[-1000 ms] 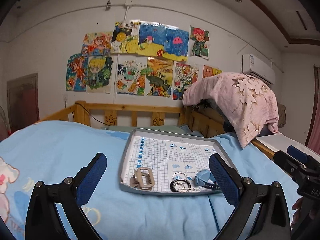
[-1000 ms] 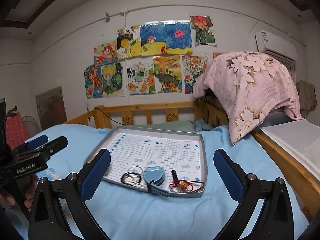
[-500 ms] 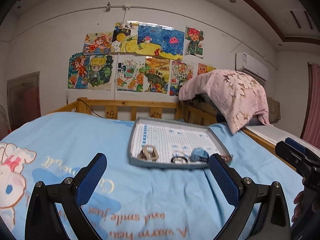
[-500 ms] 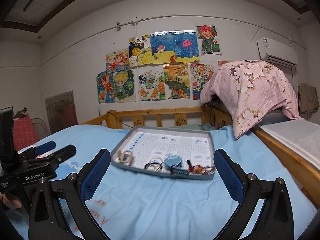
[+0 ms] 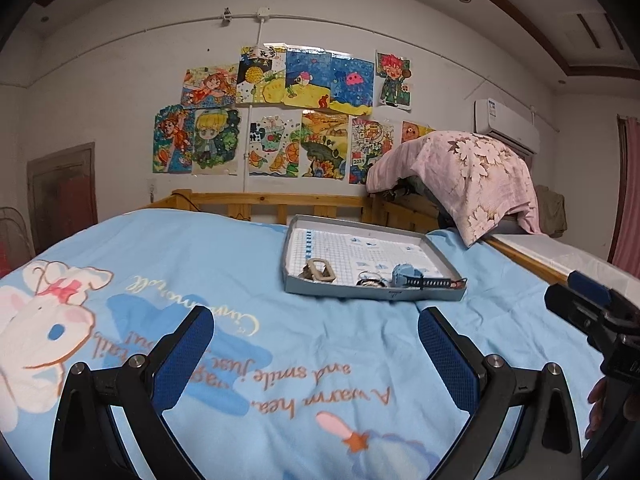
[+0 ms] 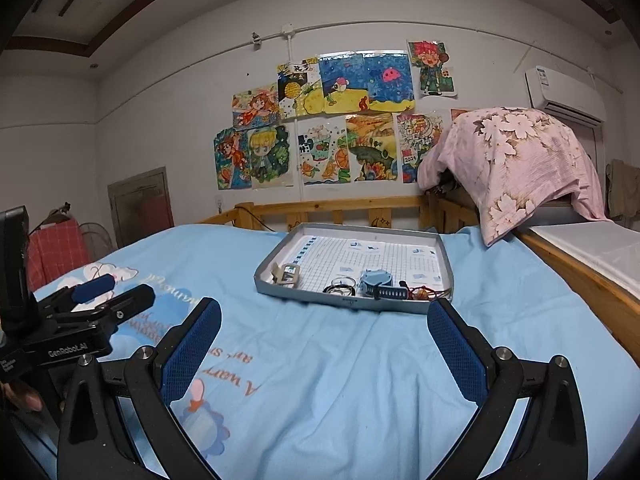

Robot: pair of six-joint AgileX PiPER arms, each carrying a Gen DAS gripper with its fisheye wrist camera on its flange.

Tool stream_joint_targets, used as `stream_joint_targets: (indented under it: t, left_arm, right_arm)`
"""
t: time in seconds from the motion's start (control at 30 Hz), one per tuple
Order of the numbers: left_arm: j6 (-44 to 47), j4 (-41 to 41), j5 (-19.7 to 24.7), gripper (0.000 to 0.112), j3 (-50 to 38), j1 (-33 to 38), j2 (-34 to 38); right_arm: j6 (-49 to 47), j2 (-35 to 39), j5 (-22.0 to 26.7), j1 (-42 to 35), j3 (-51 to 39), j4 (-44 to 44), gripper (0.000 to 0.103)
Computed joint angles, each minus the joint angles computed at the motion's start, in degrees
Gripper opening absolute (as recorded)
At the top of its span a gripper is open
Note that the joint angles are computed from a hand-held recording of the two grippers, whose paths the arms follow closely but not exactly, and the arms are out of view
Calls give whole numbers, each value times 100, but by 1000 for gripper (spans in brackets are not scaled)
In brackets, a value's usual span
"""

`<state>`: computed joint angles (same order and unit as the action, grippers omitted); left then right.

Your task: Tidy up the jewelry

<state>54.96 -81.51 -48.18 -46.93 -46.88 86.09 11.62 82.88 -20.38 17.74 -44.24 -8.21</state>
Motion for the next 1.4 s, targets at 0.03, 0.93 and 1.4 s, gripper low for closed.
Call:
stream_joint_targets:
  t: [0.03, 0.93, 1.4]
  left_arm:
    - [-17, -20, -56, 103, 61, -59, -24]
    - [-406, -477, -1152, 103, 405, -708, 396]
    - [-351, -515, -1296, 103, 248, -593, 580]
  right_arm:
    - [-169, -58, -61, 32, 104, 162, 101]
    - [-3534, 2, -912, 804, 928, 3966, 101]
    - [-3861, 165, -995, 864, 773, 4408, 101]
